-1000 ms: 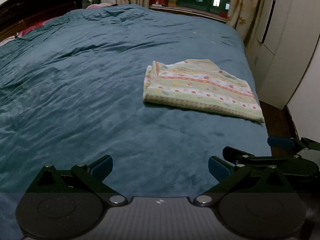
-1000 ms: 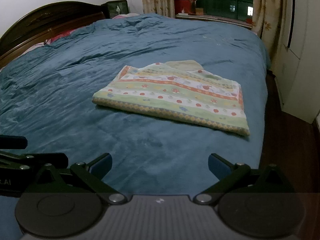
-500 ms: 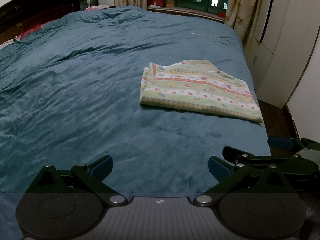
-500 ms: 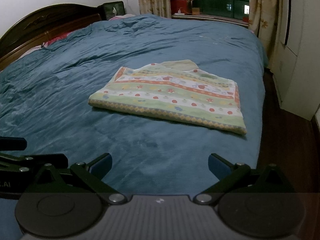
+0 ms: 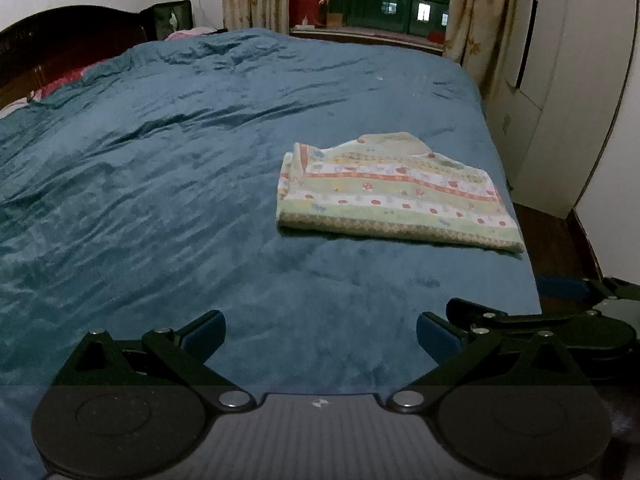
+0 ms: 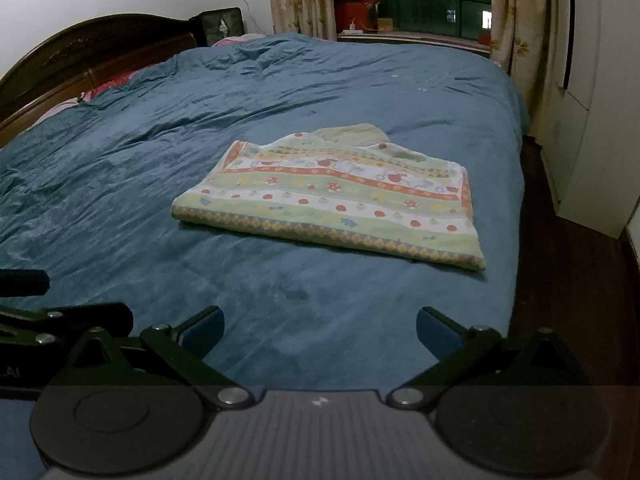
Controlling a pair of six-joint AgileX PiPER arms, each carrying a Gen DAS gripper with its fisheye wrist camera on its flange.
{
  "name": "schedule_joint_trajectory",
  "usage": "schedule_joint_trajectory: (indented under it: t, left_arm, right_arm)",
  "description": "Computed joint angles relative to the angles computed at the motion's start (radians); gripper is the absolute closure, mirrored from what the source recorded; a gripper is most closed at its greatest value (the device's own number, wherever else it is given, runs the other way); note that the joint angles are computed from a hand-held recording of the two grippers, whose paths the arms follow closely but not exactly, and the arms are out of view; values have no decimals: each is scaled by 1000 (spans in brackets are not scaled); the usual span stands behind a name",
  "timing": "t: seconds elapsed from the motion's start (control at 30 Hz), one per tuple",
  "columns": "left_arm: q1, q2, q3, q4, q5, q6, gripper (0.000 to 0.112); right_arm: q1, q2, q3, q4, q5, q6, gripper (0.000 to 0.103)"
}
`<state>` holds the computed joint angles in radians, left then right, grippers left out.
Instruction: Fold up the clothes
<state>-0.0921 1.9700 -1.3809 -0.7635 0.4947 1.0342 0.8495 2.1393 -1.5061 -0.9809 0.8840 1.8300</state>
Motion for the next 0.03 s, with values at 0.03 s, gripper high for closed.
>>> schedule_joint_trajectory:
  t: [0.03]
  left_arm:
    - [0, 2, -4, 4, 5, -5, 9]
  right_arm:
    - [0, 1, -1, 0, 1, 0, 0]
